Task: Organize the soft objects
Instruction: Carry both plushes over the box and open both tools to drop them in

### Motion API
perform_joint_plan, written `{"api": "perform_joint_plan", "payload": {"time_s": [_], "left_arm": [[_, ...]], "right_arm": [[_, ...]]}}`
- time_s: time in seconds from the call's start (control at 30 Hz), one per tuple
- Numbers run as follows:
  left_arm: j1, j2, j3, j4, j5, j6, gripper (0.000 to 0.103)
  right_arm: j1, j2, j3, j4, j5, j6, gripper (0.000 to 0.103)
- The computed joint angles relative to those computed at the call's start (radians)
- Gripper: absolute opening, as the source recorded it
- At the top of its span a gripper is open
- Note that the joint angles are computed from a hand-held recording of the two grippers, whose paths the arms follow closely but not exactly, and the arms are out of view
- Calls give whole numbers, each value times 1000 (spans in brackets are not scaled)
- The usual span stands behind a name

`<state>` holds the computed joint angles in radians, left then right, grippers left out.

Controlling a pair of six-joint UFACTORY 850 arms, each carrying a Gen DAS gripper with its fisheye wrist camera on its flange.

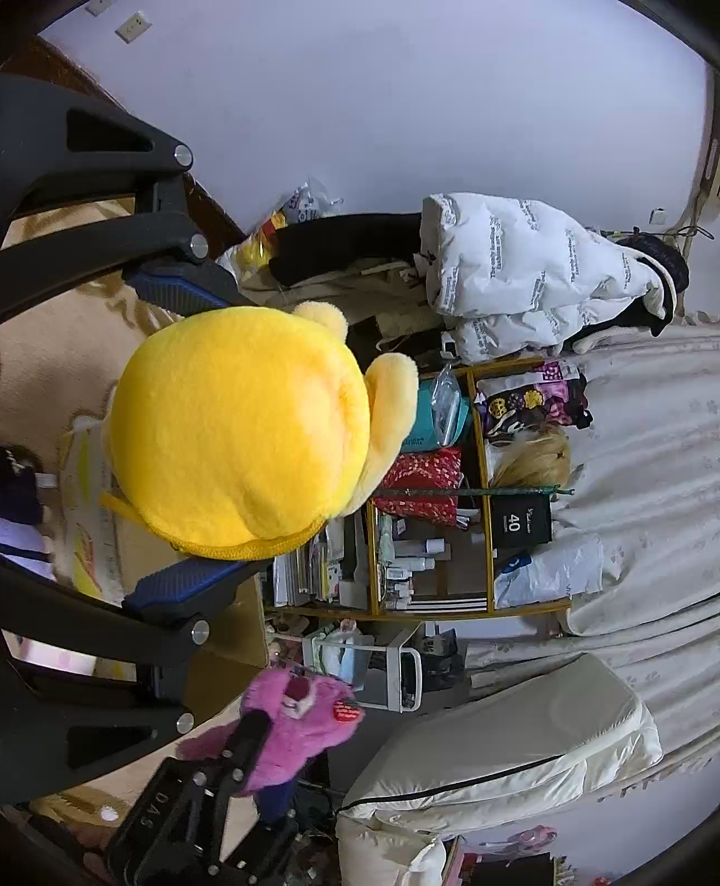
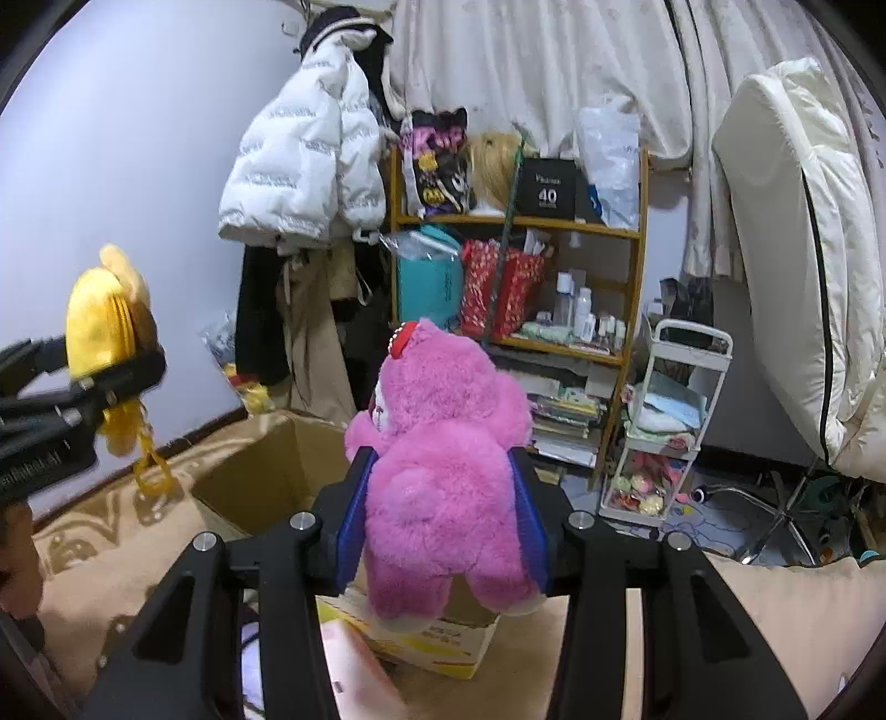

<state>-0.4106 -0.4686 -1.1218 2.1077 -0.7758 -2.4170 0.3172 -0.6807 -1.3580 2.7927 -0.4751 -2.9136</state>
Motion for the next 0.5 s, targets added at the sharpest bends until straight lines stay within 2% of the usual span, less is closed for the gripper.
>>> {"api": "perform_joint_plan", "payload": {"time_s": [0.13,0.33,0.5], "left_arm": [[27,-31,-13,86,30,-74,75],[42,-86,-69,73,54,-50,74],[58,-123,-112,60,113,-39,75]], "right_arm": [[-10,-36,-40,-40,17,61,49],[-22,-70,-84,-118,38,183,49],[-27,-100,-118,-229,48,300,49]]}}
